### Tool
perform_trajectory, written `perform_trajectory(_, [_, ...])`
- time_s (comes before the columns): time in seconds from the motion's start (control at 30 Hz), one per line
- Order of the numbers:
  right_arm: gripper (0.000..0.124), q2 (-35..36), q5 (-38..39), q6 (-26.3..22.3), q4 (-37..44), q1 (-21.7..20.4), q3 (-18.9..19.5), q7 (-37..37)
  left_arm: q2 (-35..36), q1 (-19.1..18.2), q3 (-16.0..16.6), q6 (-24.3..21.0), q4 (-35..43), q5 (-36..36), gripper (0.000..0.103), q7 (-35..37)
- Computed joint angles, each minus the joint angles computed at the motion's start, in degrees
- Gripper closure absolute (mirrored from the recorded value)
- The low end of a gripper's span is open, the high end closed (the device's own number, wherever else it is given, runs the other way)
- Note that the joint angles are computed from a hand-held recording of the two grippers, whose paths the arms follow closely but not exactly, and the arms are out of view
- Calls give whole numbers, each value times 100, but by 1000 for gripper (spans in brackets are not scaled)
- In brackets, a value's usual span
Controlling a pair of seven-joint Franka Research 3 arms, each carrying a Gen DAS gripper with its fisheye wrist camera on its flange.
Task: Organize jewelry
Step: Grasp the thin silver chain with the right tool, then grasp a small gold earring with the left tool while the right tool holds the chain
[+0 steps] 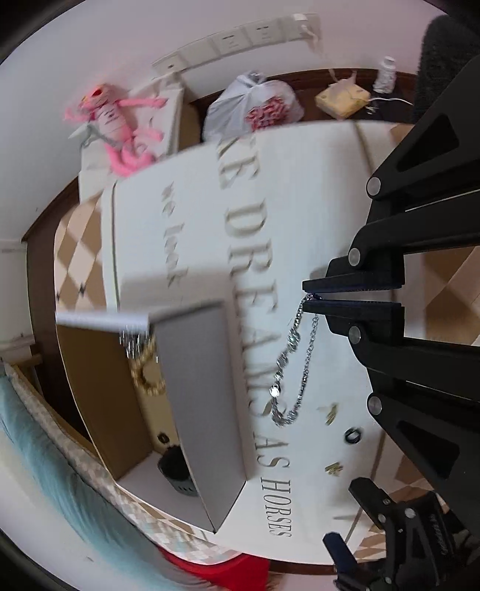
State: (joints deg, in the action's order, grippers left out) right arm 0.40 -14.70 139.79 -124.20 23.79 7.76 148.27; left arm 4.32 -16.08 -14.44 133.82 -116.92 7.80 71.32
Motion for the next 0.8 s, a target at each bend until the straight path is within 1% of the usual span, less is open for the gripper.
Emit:
perform_trajectory(0.07, [120,-237,56,23,-246,-44,-21,86,-25,-65,-60,31,-1,-18,11,-56])
perform_trajectory(0.13, [120,-348,109,63,-383,-99,-3,160,23,-107,-85,55,54,-14,11,-62])
perform_trajectory(0.17, [120,-371,111,74,-423,-125,13,196,56,-134,-99,58,86,6,15,-85])
perform_trajectory(0.2, [120,-419,112,79,-487,-145,31,228,84,-154,-112,72,107,-2,25,-73])
perform_trajectory(0.27, [120,-421,135,102,-520,-173,69,278,160,-190,-126,39,181,19,29,-74])
perform_trajectory(0.33, [120,-406,157,99,-528,-183,92,295,193,-215,-135,64,200,26,37,-86])
perform_trajectory(0.37, [120,-409,177,113,-547,-186,96,291,200,-225,-141,94,200,19,43,-86])
perform_trajectory(0.43, [120,-410,172,120,-566,-194,103,296,186,-254,-164,131,193,-16,48,-104])
perform_trajectory(0.5, [120,-407,188,146,-578,-198,108,307,221,-261,-160,175,233,-10,61,-58])
perform_trajectory(0.53, [120,-404,180,135,-573,-198,111,311,234,-274,-171,181,256,-9,64,-36])
perform_trajectory(0.6, [120,-390,183,130,-560,-197,115,330,312,-287,-173,189,354,14,82,9])
perform_trajectory(0.63, [120,-386,184,122,-553,-196,114,329,331,-289,-177,184,385,1,86,40])
perform_trajectory(0.67, [120,-386,184,118,-548,-194,113,330,342,-291,-185,171,409,-26,92,77])
perform_trajectory(0.8, [120,-420,193,155,-538,-188,118,310,379,-255,-164,147,483,-102,92,182])
